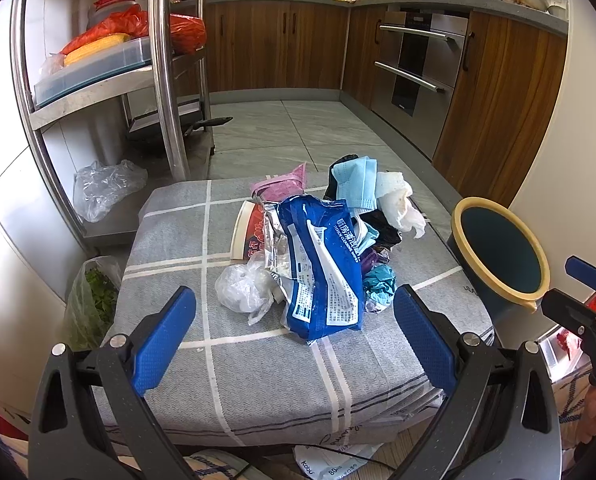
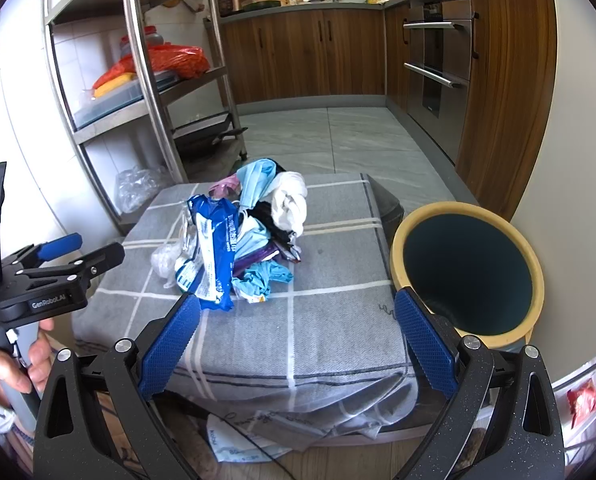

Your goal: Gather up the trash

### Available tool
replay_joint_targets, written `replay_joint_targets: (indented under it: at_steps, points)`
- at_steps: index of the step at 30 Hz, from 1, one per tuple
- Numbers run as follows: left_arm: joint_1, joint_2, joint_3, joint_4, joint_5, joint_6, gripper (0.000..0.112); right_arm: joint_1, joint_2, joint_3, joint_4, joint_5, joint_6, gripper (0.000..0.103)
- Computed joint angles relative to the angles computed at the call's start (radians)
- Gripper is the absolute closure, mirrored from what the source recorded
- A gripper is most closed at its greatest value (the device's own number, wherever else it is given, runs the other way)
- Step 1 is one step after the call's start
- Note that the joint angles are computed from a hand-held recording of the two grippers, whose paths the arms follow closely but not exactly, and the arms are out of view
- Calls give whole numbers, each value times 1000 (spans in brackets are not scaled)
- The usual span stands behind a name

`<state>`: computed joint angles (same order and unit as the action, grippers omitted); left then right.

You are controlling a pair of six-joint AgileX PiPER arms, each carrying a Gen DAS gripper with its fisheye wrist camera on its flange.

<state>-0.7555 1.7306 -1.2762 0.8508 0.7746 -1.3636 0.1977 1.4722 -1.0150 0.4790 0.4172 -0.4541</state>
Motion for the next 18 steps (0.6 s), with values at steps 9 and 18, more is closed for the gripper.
replay_joint_targets:
  at_steps: [9,18]
  points:
    - [19,-6,6,-38,-31,5,15,0,1,1,4,8,-3,6]
    - [27,-9,3,-53,-39,29,15,2,0,1,-2,6,7,6]
